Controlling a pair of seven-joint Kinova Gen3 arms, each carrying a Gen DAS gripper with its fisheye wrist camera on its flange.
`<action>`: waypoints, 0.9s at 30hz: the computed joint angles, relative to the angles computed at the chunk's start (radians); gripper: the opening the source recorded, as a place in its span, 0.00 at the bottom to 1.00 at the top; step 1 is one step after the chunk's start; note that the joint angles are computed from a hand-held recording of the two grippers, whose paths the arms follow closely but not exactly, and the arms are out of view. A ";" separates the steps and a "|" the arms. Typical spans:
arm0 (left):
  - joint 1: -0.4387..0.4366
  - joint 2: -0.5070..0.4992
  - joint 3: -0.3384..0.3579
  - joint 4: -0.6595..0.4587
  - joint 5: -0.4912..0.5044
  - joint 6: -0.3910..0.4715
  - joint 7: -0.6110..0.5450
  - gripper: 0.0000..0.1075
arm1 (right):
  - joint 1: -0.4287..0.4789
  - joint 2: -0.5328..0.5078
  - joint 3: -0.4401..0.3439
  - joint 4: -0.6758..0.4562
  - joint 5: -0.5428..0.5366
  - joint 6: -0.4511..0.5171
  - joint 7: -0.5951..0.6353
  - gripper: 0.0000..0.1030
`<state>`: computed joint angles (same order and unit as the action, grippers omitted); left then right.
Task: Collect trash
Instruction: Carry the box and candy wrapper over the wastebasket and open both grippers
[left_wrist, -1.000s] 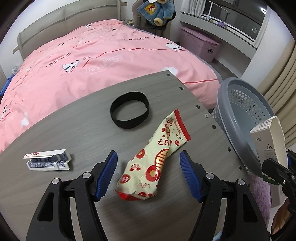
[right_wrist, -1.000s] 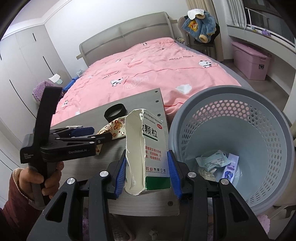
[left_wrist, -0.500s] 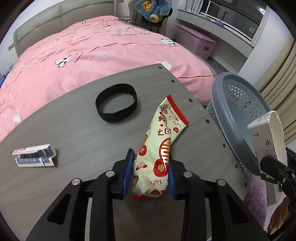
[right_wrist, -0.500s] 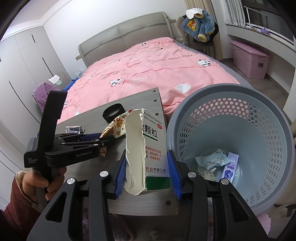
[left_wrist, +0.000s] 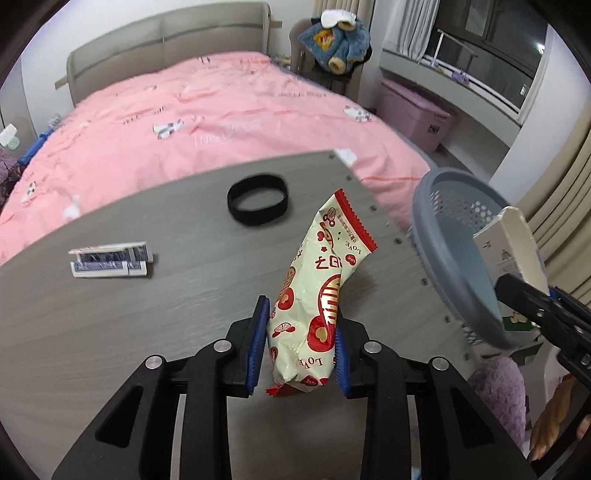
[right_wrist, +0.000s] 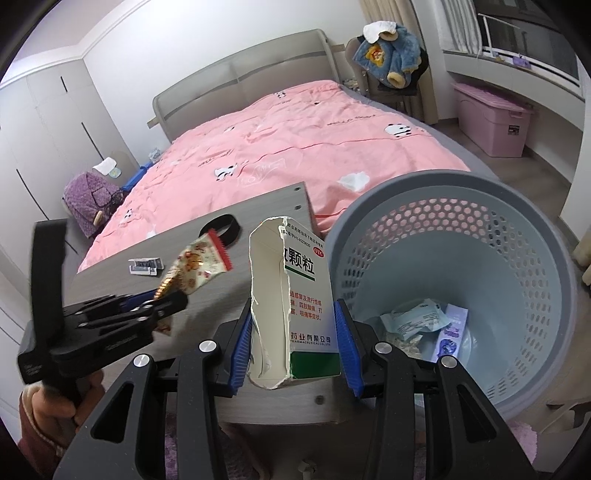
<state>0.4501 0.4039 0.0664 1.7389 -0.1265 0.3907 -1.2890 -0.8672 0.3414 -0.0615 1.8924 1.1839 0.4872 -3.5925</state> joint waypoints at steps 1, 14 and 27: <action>0.035 -0.012 -0.027 0.008 -0.019 -0.012 0.031 0.28 | -0.005 -0.008 0.004 0.010 0.007 0.008 -0.015 0.40; 0.277 0.020 -0.102 -0.092 -0.207 -0.030 0.305 0.29 | 0.066 -0.104 -0.073 0.154 0.045 0.169 -0.130 0.40; 0.300 0.159 -0.035 -0.295 -0.167 0.096 0.236 0.29 | 0.192 -0.105 -0.092 0.233 0.164 0.077 -0.265 0.40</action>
